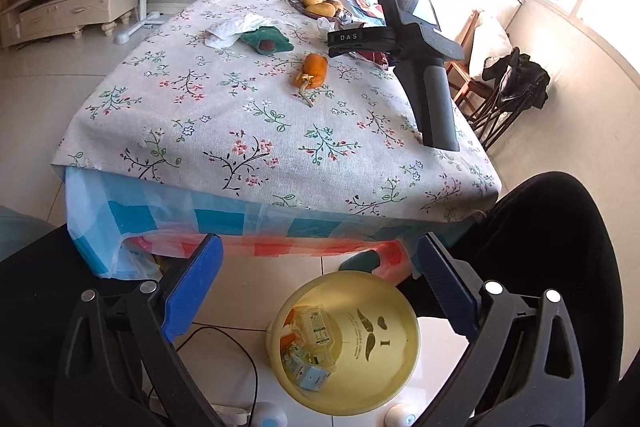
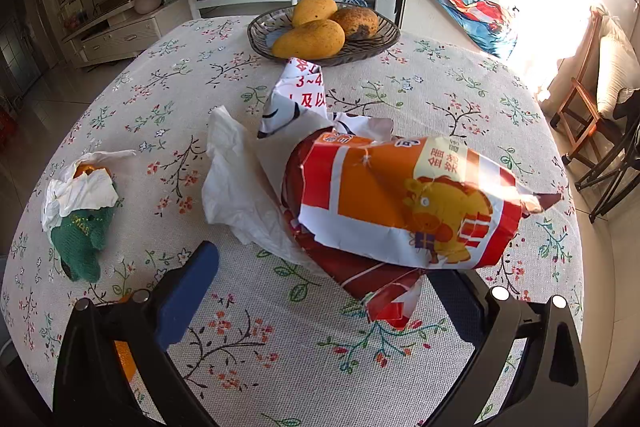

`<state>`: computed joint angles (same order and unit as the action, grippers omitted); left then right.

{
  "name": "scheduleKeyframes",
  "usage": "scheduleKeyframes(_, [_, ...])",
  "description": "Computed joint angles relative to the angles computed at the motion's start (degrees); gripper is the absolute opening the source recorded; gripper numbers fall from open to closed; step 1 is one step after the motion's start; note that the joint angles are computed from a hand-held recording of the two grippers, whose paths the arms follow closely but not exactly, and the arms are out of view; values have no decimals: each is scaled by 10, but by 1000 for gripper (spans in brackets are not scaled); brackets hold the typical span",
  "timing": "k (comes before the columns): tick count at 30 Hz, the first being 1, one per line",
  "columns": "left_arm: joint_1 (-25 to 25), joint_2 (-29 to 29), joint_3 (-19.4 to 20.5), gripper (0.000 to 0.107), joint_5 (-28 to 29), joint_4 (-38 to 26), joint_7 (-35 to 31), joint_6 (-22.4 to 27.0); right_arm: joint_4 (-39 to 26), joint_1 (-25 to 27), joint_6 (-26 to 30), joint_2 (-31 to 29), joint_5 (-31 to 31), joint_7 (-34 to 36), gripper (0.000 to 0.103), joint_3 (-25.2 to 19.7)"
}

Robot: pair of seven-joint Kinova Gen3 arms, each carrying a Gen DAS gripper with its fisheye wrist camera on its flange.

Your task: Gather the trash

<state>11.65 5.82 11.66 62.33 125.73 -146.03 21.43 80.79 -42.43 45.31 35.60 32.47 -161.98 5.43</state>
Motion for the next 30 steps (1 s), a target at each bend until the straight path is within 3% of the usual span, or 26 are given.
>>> scheduleKeyframes(3, [-9,-3,-4,94,29,4,-22,11,1,0,0,-1,0,0,97,0])
scheduleKeyframes(12, [4,-9,-8,94,15,7,-7,-8,-1,1,1,0,-1,1,97,-1])
scheduleKeyframes(25, [17,3,14,94,-110,12,124,-66,-1,1,1,0,0,1,97,-1])
scheduleKeyframes(30, [-19,0,39,94,-41,29,78,-93,0,1,1,0,0,1,97,-1])
